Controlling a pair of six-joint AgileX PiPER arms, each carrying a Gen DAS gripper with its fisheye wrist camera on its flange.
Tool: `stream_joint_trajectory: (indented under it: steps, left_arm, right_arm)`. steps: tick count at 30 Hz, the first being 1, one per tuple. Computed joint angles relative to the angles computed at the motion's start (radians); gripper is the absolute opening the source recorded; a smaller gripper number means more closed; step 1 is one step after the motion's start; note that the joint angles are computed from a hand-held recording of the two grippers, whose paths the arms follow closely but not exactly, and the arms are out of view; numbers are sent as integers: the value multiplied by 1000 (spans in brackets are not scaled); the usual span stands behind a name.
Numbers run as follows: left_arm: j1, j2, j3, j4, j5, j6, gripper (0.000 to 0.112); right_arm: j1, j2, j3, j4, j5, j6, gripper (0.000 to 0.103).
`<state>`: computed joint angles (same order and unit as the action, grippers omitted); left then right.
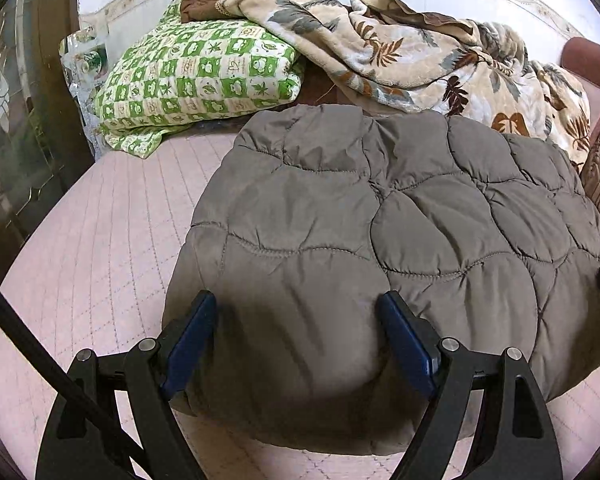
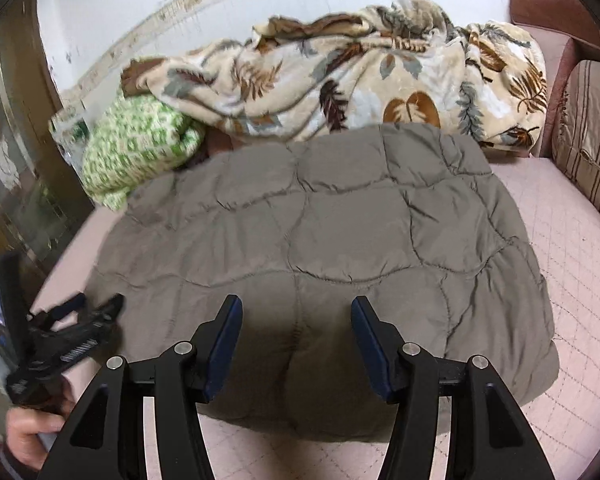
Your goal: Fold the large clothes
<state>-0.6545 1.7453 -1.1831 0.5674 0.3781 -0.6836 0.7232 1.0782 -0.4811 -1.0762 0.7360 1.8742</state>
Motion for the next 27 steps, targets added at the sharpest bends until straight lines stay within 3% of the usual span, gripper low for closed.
stream_joint_trajectory:
  steps: [10,14,22,27]
  left_arm:
    - [0,46,-45,-49,32,31,85]
    - [11,53,-53,-104,35,78,85]
    - [26,17,-37,-141,21,101,85]
    - [29,-17,-16,-59,8,15,85]
  right_arm:
    - [-184,87,27,-26,-205,-30,64]
    - [-205,96,31,-19,-236,-52,65]
    - [-187,37,27,62,-213,-140,66]
    - [-88,-77,31,51,-52,-115,66]
